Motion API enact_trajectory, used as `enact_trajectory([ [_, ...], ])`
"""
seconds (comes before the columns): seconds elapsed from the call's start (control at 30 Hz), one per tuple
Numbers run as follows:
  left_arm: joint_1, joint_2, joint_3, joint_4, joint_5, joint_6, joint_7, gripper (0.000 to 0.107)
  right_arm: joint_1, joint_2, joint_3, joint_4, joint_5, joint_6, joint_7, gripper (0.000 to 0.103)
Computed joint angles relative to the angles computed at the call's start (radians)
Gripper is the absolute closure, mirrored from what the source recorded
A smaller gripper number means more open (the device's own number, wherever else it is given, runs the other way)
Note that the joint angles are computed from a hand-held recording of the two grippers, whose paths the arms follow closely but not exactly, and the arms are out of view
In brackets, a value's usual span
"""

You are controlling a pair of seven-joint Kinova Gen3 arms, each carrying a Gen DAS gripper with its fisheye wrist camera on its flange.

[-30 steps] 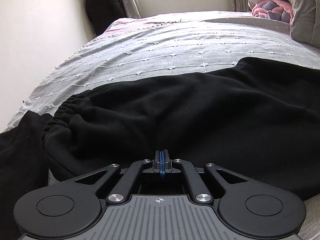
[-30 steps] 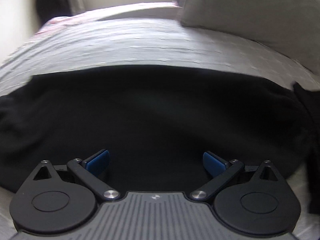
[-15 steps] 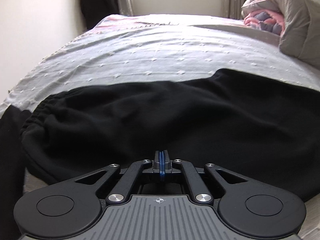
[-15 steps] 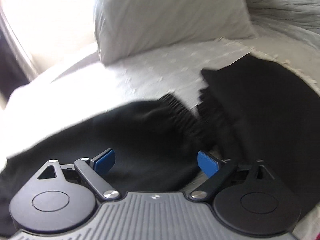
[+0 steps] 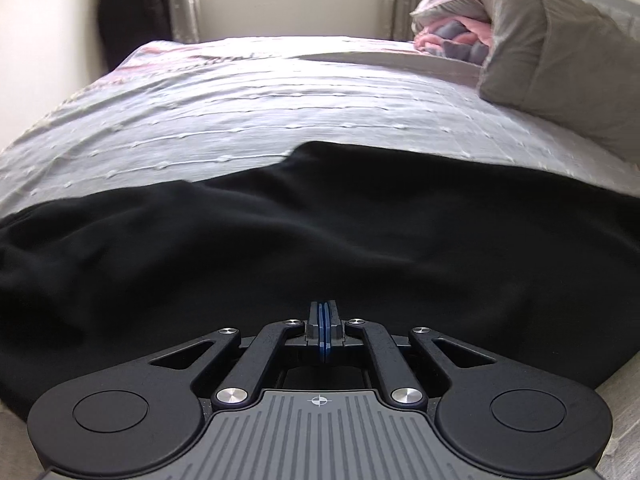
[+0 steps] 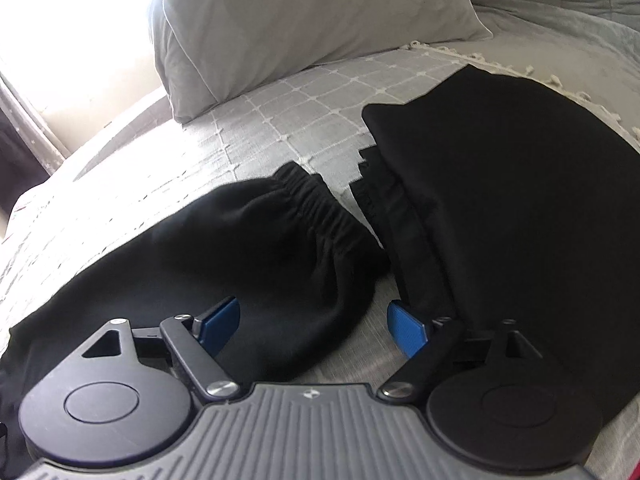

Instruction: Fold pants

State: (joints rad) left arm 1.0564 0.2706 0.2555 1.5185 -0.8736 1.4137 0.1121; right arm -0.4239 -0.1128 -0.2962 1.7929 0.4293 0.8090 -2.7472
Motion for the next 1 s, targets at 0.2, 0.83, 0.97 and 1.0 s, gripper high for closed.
enact_trajectory([
  [0.2, 0.025, 0.062, -0.031, -0.066, -0.033, 0.017, -0.069, 0.104, 0.018, 0.009, 0.036, 0.010, -0.034, -0.058, 0.047, 0.000],
  [0.83, -0.181, 0.293, -0.215, -0.486, 0.144, -0.036, -0.500, 0.106, 0.076, 0.010, 0.080, 0.061, -0.126, -0.220, 0.128, 0.034],
  [0.97, -0.144, 0.312, -0.263, -0.512, 0.153, -0.029, -0.480, 0.107, 0.103, -0.004, 0.084, 0.086, -0.179, -0.285, 0.134, 0.046],
  [1.0, -0.134, 0.307, -0.269, -0.501, 0.149, -0.037, -0.473, 0.107, 0.110, -0.010, 0.068, 0.087, -0.158, -0.292, 0.111, 0.048],
])
